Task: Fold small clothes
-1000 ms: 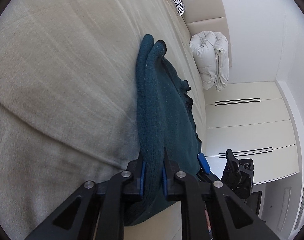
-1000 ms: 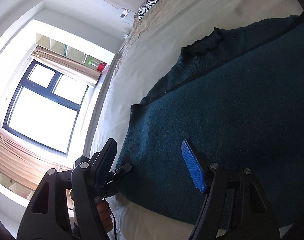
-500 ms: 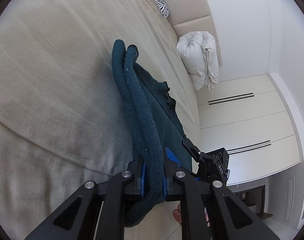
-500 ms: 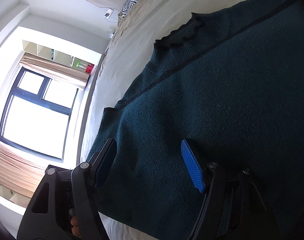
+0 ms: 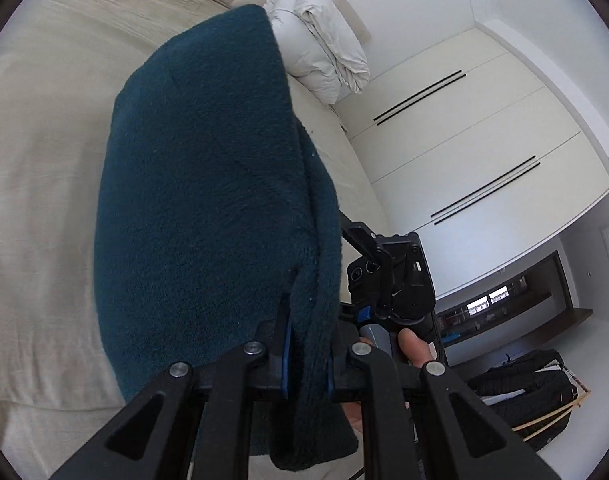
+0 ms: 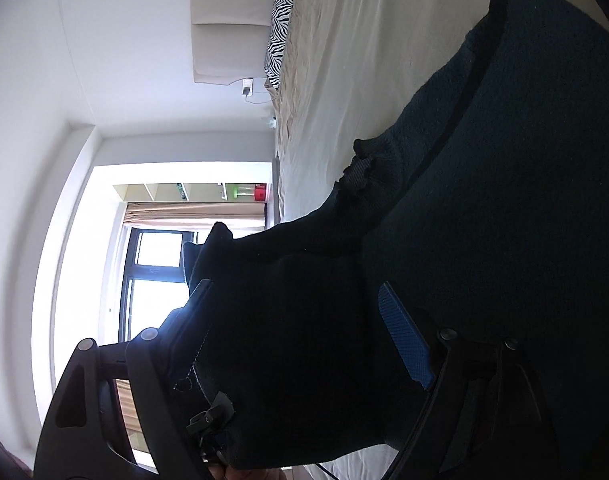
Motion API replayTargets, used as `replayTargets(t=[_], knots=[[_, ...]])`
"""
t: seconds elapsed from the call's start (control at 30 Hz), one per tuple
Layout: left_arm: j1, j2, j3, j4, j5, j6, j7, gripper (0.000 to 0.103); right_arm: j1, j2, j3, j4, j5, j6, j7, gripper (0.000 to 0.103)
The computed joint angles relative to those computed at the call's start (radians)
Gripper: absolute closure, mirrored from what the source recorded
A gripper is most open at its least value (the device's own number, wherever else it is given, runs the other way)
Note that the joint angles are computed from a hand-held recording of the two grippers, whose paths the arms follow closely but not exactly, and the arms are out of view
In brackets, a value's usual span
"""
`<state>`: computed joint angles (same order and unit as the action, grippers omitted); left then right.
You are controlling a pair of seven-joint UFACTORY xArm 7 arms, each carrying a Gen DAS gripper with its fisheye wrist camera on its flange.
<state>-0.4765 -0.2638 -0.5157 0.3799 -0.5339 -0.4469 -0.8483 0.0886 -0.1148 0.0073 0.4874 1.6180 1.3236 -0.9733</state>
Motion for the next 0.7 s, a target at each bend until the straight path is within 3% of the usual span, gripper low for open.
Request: replayTargets(t=[0.07, 0.17, 0.23, 0.3, 0.37, 0.53, 0.6, 0.63, 0.67, 0.7], knots=[[-0.017, 0.169, 0.047, 0.098, 0.102, -0.057, 0.001, 0.090, -0.025, 0.028, -0.023, 0.024, -0.029, 0.028, 0.006, 0.020], [-0.045, 0.344, 0.092, 0.209, 0.141, -0.075, 0.046, 0.087, -0.078, 0.088, -0.055, 0.050, -0.043, 0.074, 0.001, 0.018], [-0.057, 0.399, 0.116, 0.241, 0.185, -0.054, 0.036, 0.083, -0.103, 0.101, -0.053, 0.062, -0.070, 0.043, 0.018, 0.013], [-0.073, 0.402, 0.130, 0.224, 0.225, -0.088, 0.009, 0.074, -0.118, 0.128, -0.048, 0.080, -0.101, 0.063, 0.004, 0.014], [-0.146, 0.357, 0.159, 0.193, 0.117, -0.099, 0.091, 0.054, -0.119, 0.114, -0.034, 0.088, -0.134, 0.039, -0.003, 0.014], [-0.225, 0.204, 0.146, 0.059, -0.108, -0.149, 0.205, 0.051, -0.063, 0.060, 0.016, 0.112, -0.222, -0.100, 0.024, 0.015], [-0.238, 0.170, 0.109, 0.015, -0.199, -0.170, 0.219, 0.051, -0.027, 0.009, 0.039, 0.091, -0.284, -0.186, 0.031, 0.024], [-0.239, 0.173, 0.080, 0.006, -0.233, -0.190, 0.208, 0.051, -0.009, -0.015, 0.048, 0.080, -0.319, -0.232, 0.037, 0.036], [-0.251, 0.177, 0.092, -0.005, -0.226, -0.203, 0.175, 0.051, 0.010, -0.030, 0.058, 0.075, -0.353, -0.283, 0.049, 0.054], [-0.255, 0.182, 0.095, -0.022, -0.211, -0.218, 0.135, 0.051, 0.028, -0.041, 0.066, 0.071, -0.388, -0.335, 0.066, 0.064]])
